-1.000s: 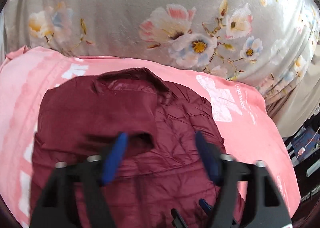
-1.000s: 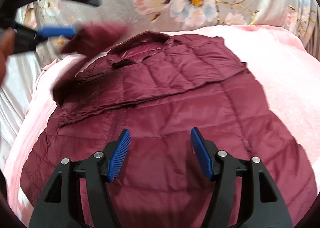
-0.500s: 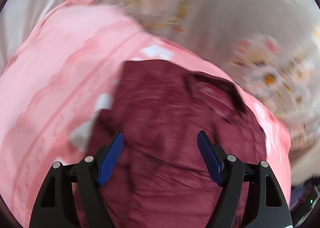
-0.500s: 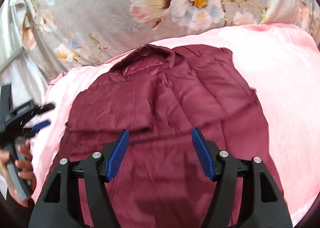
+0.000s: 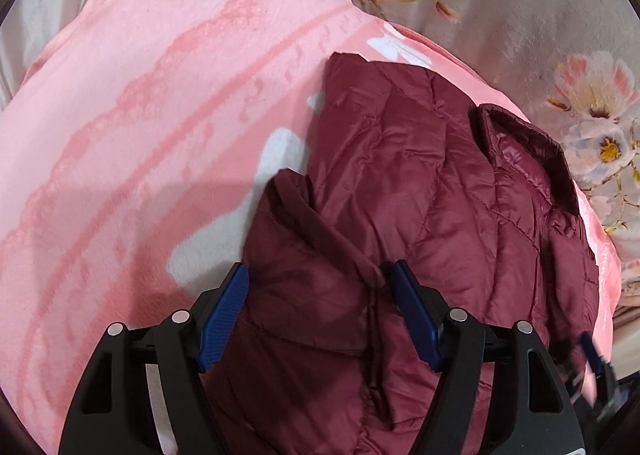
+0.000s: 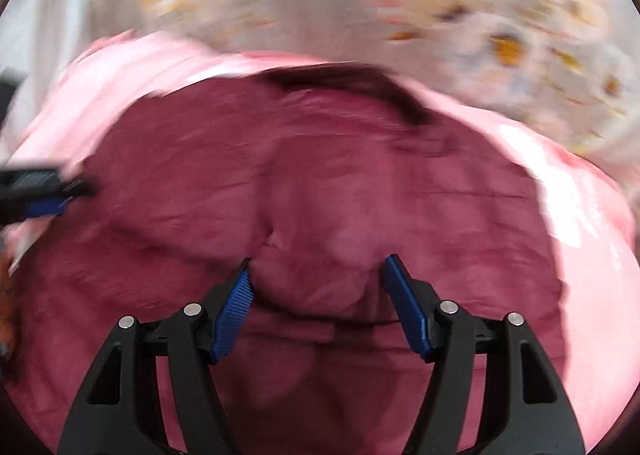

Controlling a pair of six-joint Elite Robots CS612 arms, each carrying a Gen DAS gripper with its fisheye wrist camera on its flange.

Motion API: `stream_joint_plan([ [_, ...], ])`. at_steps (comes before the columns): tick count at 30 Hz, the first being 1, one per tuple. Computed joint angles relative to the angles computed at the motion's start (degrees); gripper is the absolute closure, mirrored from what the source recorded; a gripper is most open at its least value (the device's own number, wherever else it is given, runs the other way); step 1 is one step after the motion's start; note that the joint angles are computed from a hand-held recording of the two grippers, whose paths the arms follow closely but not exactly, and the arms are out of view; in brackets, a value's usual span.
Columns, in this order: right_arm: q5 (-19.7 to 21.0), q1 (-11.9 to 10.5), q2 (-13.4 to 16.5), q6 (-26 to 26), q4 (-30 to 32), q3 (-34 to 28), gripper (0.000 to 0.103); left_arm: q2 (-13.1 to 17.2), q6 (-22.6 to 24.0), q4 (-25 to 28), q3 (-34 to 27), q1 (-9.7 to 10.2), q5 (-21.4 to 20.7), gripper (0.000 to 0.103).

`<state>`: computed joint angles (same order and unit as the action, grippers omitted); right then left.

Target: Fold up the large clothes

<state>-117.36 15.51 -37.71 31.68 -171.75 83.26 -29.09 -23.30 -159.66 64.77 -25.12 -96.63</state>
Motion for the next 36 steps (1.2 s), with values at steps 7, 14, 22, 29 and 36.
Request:
stream_joint_plan([
  [7, 5.6, -5.7, -6.6, 23.2, -9.7, 15.5, 0.038, -0.3, -0.7, -0.1, 0.2, 0.69, -2.5, 0.033],
  [14, 15.5, -6.7, -4.2, 18.8, -13.1, 12.6, 0.038, 1.4, -9.2, -0.9, -3.1, 1.69, -15.3, 0.033],
  [22, 16.9, -6.6, -3.4, 17.4, -11.1, 10.1, 0.095, 2.5, -9.1, 2.5, -5.4, 1.41, -11.8, 0.100],
  [29, 6.8, -3.9, -5.3, 5.8, -13.8, 9.9, 0.098, -0.4, -3.1, -2.8, -1.3, 0.70, -4.3, 0.103],
  [36, 10.8, -4.6, -2.2, 9.4, -6.1, 9.1, 0.098, 0.9, 1.9, -1.3, -0.7, -0.37, 0.8, 0.102],
])
